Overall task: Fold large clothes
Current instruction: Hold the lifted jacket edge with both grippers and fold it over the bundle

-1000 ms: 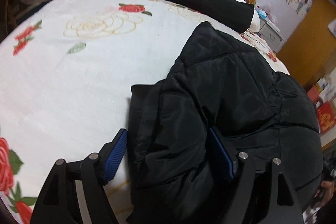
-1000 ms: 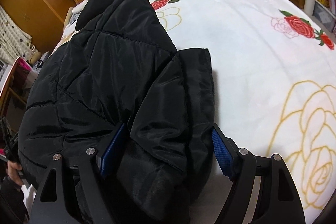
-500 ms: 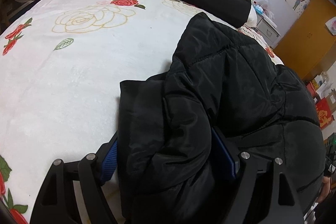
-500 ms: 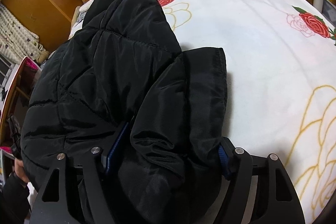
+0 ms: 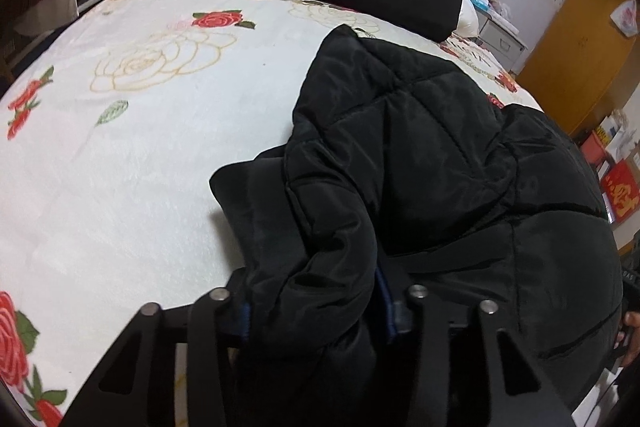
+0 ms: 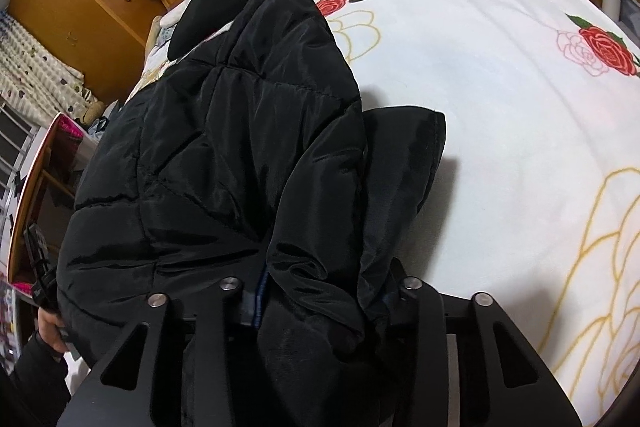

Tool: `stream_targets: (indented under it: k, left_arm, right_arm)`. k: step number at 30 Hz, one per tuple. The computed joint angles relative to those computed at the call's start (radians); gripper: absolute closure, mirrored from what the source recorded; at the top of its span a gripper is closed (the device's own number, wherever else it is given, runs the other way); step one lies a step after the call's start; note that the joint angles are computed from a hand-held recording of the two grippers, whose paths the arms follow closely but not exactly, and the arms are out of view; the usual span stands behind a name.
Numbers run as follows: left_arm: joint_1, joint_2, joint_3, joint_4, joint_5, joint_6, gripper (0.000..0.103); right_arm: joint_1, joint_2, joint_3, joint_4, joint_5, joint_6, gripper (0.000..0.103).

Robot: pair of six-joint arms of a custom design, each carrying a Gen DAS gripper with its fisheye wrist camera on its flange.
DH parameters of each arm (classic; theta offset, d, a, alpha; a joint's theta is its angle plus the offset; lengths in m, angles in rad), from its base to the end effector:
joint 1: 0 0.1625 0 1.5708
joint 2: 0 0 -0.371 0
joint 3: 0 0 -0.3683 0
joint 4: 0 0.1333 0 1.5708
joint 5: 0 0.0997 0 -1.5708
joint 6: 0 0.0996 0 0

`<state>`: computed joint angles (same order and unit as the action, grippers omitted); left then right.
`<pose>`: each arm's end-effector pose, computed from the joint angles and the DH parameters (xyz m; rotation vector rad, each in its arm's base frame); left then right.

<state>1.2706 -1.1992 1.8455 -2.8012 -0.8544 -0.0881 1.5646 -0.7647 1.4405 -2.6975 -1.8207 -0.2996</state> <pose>0.0262 -0.5873 0.2787 -0.0146 2.4231 -0.8842 0.1044 -0.6875 0.1456 0.3263 -2.7544 0.5754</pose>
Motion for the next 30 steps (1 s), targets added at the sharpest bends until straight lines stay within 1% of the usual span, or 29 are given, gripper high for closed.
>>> stream_targets:
  k: [5, 9, 15, 24, 30]
  left_arm:
    - [-0.016, -0.028, 0.013, -0.003, 0.005, -0.016, 0.071]
    - [-0.033, -0.038, 0.013, -0.002, 0.026, -0.018, 0.074]
    - [-0.063, -0.061, 0.016, 0.001, 0.048, -0.012, 0.076]
    - [-0.104, -0.101, 0.019, 0.044, 0.072, -0.013, 0.077]
    - [-0.14, -0.164, 0.051, 0.091, 0.081, -0.046, 0.077]
  right_arm:
    - [0.023, 0.0, 0.005, -0.026, -0.027, -0.005, 0.075]
    - [0.036, -0.019, 0.023, -0.04, -0.037, -0.019, 0.079]
    - [0.047, -0.045, 0.052, -0.062, -0.039, -0.03, 0.081]
    - [0.068, -0.088, 0.075, -0.045, -0.03, -0.024, 0.083]
    - [0.092, -0.134, 0.109, -0.028, -0.039, -0.021, 0.083]
